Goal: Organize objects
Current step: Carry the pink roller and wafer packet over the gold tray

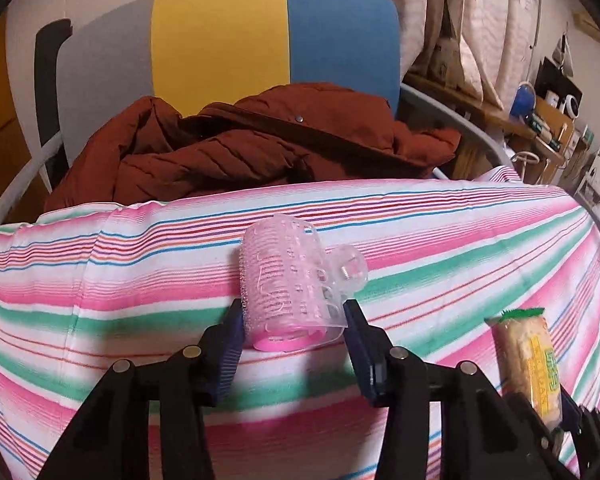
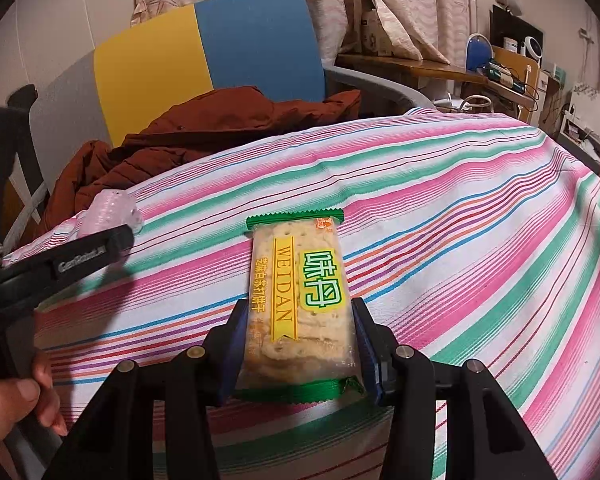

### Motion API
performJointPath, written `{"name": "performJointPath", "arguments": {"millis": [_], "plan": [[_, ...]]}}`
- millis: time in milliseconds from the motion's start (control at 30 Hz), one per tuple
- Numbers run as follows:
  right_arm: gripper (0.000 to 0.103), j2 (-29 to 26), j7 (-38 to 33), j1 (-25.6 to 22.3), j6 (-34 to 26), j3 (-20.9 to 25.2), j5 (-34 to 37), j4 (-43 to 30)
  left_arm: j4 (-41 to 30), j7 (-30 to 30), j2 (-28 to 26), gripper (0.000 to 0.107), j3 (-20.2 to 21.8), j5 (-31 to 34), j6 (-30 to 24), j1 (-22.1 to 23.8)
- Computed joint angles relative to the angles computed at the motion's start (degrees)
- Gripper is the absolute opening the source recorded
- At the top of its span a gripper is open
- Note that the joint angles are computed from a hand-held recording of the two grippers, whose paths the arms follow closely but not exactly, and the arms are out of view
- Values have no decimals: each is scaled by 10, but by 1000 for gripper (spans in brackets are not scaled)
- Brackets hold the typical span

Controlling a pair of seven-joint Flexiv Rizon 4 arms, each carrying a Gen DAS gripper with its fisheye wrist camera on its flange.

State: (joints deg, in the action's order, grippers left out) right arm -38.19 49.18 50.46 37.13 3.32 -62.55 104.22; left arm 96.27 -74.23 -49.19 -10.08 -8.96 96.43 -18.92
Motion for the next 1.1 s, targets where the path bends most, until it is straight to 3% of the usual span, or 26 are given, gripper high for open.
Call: {"name": "performJointPath", "arguments": {"millis": [267,600,867,1100], "plan": [[49,0,-1,1,-4,0,0,-1,92,8,28,48,-58,46,86,66],[48,0,-14,9,-28,6,19,-10,210,-15,65,48,-98,140,180,150],[48,-10,-40,53,-117,12,37,-51,274,-75,75,48,-143,207,211,248],[48,-32,-75,91,-175,16,41,-100,321,-115,83,48,-160,273,250,301]]}}
